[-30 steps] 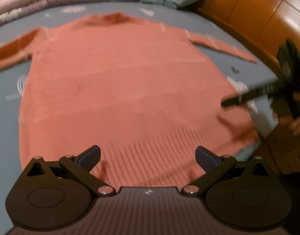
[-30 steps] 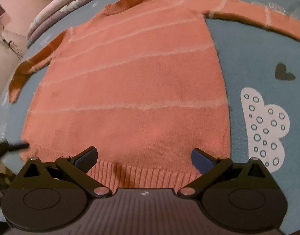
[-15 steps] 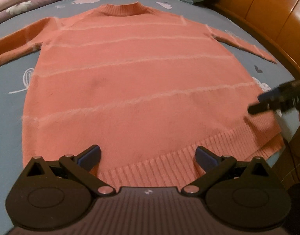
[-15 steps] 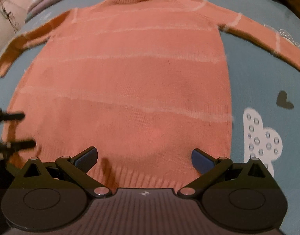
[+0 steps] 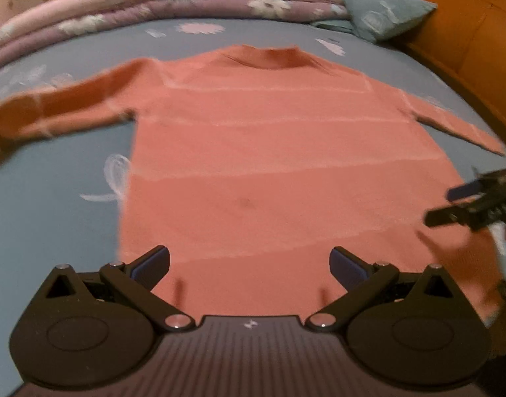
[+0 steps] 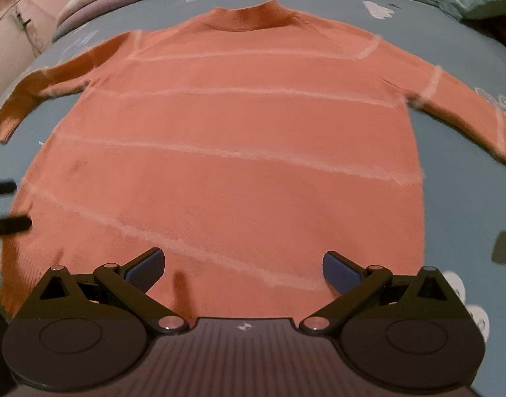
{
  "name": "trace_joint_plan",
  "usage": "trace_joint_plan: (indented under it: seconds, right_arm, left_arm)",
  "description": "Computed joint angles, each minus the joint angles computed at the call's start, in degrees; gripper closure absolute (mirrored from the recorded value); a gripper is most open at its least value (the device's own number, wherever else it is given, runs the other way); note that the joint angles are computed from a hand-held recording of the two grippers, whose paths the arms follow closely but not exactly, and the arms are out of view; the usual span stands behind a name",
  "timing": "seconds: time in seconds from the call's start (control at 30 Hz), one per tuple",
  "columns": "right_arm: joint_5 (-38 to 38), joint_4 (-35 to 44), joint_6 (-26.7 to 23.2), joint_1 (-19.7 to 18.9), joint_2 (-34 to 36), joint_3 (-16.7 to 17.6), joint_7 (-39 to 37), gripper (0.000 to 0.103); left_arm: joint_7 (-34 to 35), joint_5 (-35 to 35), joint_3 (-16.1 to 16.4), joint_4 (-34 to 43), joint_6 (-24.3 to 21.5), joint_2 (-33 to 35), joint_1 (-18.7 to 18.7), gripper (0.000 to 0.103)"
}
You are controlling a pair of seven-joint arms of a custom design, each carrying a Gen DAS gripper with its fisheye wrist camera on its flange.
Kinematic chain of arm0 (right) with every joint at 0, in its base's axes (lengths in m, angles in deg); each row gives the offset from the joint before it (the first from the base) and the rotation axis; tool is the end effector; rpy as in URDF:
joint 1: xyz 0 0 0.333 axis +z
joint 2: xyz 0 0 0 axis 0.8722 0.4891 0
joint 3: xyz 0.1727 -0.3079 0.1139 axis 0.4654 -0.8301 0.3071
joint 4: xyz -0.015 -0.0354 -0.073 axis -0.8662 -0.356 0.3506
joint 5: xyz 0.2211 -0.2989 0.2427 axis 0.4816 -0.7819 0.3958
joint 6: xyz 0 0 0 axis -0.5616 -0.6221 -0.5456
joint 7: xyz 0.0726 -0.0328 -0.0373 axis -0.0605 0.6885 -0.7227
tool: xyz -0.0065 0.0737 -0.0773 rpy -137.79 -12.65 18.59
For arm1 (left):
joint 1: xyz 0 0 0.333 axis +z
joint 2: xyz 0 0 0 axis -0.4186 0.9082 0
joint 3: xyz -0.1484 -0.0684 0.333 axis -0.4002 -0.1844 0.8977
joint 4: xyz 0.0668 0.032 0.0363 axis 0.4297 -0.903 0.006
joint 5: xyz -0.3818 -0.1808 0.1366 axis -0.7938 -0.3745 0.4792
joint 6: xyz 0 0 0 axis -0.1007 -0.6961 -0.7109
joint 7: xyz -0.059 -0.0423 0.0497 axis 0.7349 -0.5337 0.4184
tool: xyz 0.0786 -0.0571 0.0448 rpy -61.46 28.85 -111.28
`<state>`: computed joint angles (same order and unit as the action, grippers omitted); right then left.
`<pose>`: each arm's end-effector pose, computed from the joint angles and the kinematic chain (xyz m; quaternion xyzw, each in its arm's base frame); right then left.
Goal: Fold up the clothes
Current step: 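Grasp the other sleeve cuff with the left gripper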
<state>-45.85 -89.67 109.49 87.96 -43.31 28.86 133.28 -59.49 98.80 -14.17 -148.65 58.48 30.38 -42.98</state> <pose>0.6822 0.4426 0.4766 -0.8642 0.4243 -0.0390 0.2676 0.5613 -0.3366 0.5003 -0.7679 0.5464 -0.2149 0.2564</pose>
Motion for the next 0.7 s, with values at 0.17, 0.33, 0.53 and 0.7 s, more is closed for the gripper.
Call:
trace_joint_plan:
  seconds: [0.17,0.33,0.53,0.7]
  right_arm:
    - [4.4,2.02,3.8,-1.54,2.02,2.37,-3.03,0.0]
    - [8.71,5.21,6.68,-1.51,5.17,4.07,-5.58,0.0]
    - [8.41,8.79,8.07,0.63,8.16,3.2,-2.76,0.0]
    - [7.85,12.88,7.13,1.79,10.92,3.6,-2.51,0.0]
  left_arm:
    - [-2.51,4.86,0.87,-2.28,-10.12,-3.7,1.37,0.003]
    - [-4.65,6.27,1.19,-5.92,-20.43,-7.89,4.72,0.051]
    - [-9.24,5.92,2.73,-12.72,-23.68,-13.35,10.15,0.069]
    - [-10.28,6.89,3.04,-16.99,-22.44,-16.22,13.82,0.066]
